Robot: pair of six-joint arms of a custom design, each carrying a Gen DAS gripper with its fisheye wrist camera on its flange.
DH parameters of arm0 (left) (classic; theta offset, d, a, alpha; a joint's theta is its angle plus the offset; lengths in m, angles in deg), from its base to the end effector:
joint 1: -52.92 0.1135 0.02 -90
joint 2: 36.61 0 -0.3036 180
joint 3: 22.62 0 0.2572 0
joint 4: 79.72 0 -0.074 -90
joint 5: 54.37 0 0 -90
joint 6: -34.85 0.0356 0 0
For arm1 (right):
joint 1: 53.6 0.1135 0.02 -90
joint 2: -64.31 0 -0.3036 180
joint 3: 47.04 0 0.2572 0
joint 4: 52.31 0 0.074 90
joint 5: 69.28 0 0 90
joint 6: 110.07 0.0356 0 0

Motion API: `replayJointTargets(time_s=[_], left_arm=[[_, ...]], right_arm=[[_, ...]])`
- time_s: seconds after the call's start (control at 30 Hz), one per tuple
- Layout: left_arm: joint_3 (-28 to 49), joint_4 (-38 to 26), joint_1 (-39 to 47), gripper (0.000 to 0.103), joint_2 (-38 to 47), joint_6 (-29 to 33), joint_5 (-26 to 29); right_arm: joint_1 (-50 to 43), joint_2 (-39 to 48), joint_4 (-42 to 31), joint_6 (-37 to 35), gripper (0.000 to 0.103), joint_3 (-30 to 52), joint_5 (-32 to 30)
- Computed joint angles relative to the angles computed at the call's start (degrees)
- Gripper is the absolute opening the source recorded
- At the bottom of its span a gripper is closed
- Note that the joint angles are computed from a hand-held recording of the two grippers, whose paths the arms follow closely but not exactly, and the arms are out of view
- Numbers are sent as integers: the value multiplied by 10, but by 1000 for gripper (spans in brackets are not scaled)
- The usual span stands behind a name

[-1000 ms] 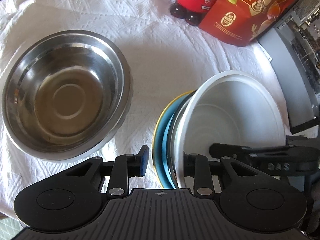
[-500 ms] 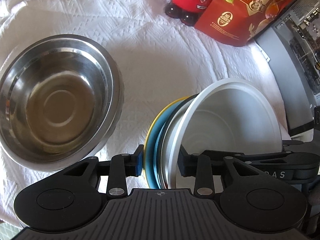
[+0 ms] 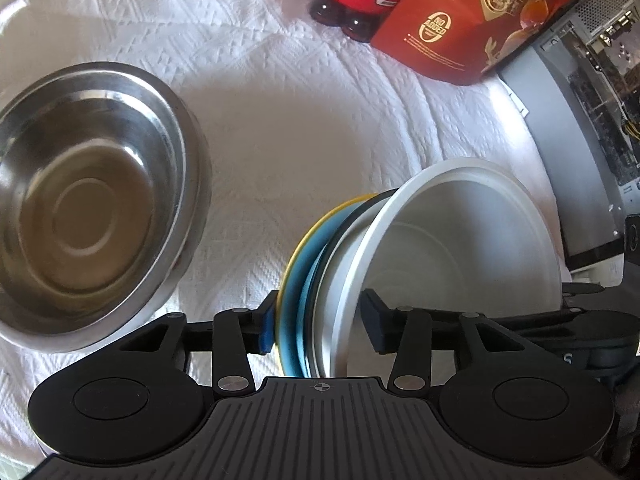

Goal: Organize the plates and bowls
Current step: 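Carry the tilted bowl stack over the steel bowl with both tools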

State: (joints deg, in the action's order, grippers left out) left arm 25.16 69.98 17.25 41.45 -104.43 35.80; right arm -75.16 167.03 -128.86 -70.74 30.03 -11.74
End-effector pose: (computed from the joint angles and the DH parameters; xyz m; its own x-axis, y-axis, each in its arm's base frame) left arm 0.1893 -0.1360 0.1854 -0.9045 -0.2837 -0.3185 -0.1551 0.9144 -0.3740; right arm 0.2830 -0.0913 0.1966 -0.8976 -0.3471 -0.2718 -0.4398 0.7488 0.4959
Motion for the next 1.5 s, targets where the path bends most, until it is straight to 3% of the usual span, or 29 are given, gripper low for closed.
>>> replayJointTargets(time_s=[0.37,0.73,0.93,1.1,1.3,1.5], left_arm=[[16,-35,1,49,-4,2,3],[40,-75,27,48,-1,54,42],[31,-67,45,46,-9,78,55],[3,-52,76,42,-24,84,106],[9,-37,66,46,4,78,95],[35,-78,61,47,10,96,79]], right_arm=[[7,-16,8,57,59,-8,-2],[13,-44,31,116,59,-30,16],[12,-72,63,103,58,-48,11],[12,-59,48,101,59,-51,11],[4,-30,20,87,61,-42,-2],[7,-44,18,106,61,-50,2]])
